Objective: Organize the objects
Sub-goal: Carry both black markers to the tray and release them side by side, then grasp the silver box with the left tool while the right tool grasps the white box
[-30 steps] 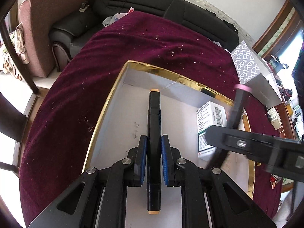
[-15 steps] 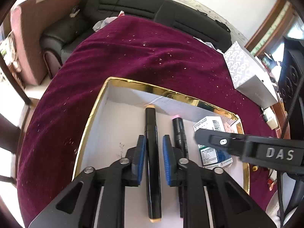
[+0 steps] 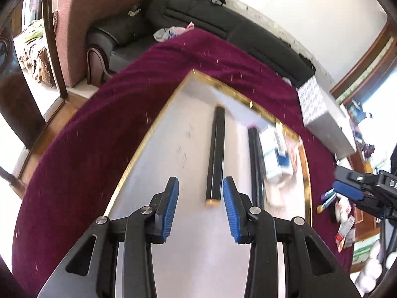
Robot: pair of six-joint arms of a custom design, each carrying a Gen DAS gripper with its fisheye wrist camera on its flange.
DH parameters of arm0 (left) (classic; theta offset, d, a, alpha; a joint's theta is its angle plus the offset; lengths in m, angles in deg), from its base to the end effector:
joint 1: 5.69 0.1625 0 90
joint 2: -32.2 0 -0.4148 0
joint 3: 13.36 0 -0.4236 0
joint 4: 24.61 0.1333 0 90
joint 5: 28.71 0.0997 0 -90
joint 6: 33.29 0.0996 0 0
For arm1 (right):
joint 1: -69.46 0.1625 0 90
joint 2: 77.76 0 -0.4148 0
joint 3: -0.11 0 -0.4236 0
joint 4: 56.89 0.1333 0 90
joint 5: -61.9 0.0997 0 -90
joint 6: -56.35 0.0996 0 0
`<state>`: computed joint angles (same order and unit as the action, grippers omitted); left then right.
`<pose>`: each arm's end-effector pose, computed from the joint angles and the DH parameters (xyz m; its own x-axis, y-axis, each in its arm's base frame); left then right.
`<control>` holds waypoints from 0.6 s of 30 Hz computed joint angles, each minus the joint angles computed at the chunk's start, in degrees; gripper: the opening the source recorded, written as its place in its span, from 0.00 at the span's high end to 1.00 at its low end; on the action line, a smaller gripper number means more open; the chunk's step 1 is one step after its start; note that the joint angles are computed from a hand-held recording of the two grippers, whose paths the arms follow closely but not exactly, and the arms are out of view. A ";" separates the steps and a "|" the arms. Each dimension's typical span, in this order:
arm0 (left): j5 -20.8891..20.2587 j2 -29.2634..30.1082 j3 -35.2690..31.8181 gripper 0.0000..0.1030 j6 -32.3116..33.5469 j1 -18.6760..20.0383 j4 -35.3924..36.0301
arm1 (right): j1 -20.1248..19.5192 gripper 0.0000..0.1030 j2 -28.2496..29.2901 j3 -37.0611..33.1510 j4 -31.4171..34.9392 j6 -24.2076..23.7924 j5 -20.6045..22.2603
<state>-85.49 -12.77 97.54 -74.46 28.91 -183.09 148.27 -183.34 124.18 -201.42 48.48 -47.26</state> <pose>-0.3621 -0.4780 -0.0099 -0.9140 0.1345 -0.3827 0.2931 0.8712 -0.3938 0.0160 -0.4377 0.4103 -0.9023 0.2606 0.3435 0.0337 0.8368 -0.5465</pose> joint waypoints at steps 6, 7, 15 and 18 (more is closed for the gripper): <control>0.96 0.22 0.22 0.69 -1.99 -2.56 5.98 | -7.71 0.53 -11.30 3.19 4.65 -1.17 4.10; 1.70 0.20 0.35 0.69 -2.19 -3.32 6.62 | -9.16 0.53 -13.24 3.52 5.46 -1.69 5.18; 7.27 0.53 -2.89 0.62 1.91 -12.29 7.92 | -19.07 0.51 -30.57 4.55 0.96 -16.65 3.26; 5.67 3.43 -5.81 0.47 4.28 -14.98 5.31 | -21.13 0.08 -36.02 8.59 -14.15 -27.02 0.64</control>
